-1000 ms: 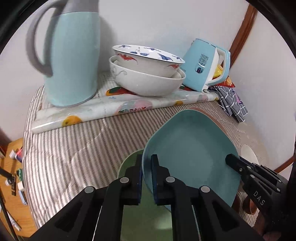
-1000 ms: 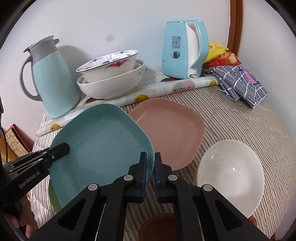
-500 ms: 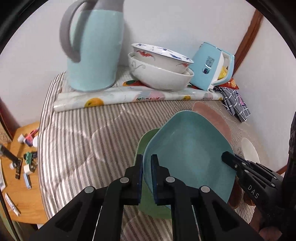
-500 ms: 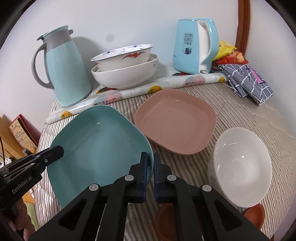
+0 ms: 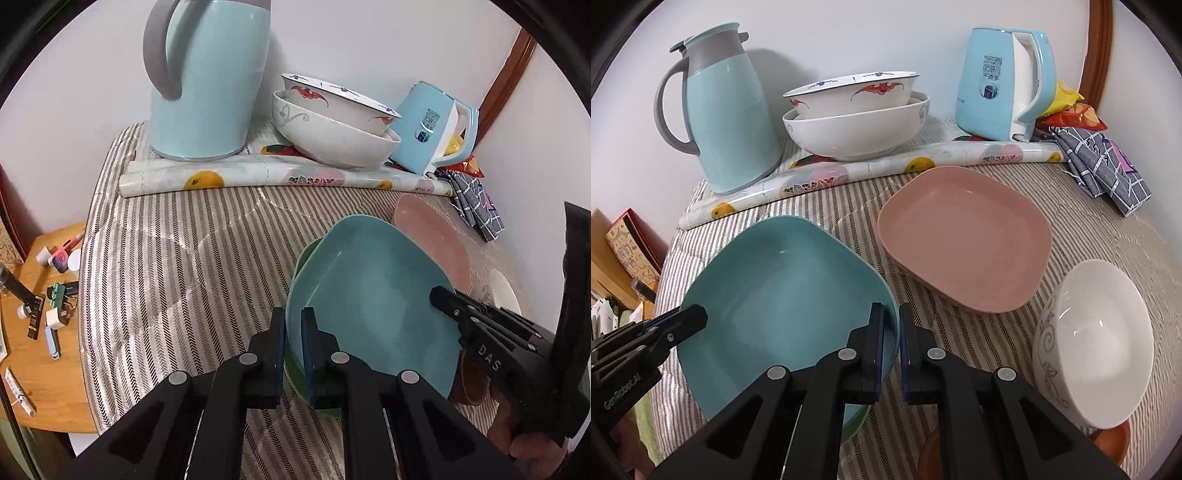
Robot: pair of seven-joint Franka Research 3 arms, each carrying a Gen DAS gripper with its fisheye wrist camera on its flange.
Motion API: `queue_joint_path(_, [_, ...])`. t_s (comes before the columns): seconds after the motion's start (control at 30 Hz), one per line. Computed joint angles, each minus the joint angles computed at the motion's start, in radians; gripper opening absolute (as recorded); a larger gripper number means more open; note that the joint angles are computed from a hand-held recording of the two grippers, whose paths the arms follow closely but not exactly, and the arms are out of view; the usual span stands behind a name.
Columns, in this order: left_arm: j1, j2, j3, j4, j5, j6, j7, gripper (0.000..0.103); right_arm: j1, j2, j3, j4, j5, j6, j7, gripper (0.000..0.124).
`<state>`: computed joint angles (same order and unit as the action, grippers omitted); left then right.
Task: Organize plates and bowls
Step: 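Lower the blue plate flat onto the green plate and open the left gripper, then move the left gripper over to the pink plate rim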
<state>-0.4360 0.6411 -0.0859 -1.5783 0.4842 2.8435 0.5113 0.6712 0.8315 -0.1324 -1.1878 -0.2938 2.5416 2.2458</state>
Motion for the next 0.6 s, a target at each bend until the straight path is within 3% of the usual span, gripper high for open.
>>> queue_joint_path(0.2, [-0.013,-0.023,0.016,-0.021,0.021,-0.01,-0.034,0.009,0.002,-0.019,-0.005,-0.026,-0.006,0.017,0.006,0.01])
queue_joint_path(0.33, [-0.001,-0.036,-0.006,-0.029,0.01,-0.038,-0.017,0.011,0.006,-0.046,-0.011,-0.068,-0.011,0.049,0.022,0.027])
queue_joint_path(0.5, [-0.028,-0.067,0.019,-0.059,0.049,-0.038,-0.069,0.033,0.023,-0.105,-0.028,-0.158,-0.04,0.096,0.069,0.029])
queue_joint_path(0.6, [-0.039,-0.076,0.012,-0.046,0.068,-0.096,-0.073,0.046,0.033,-0.148,-0.037,-0.22,-0.059,0.114,0.101,0.033])
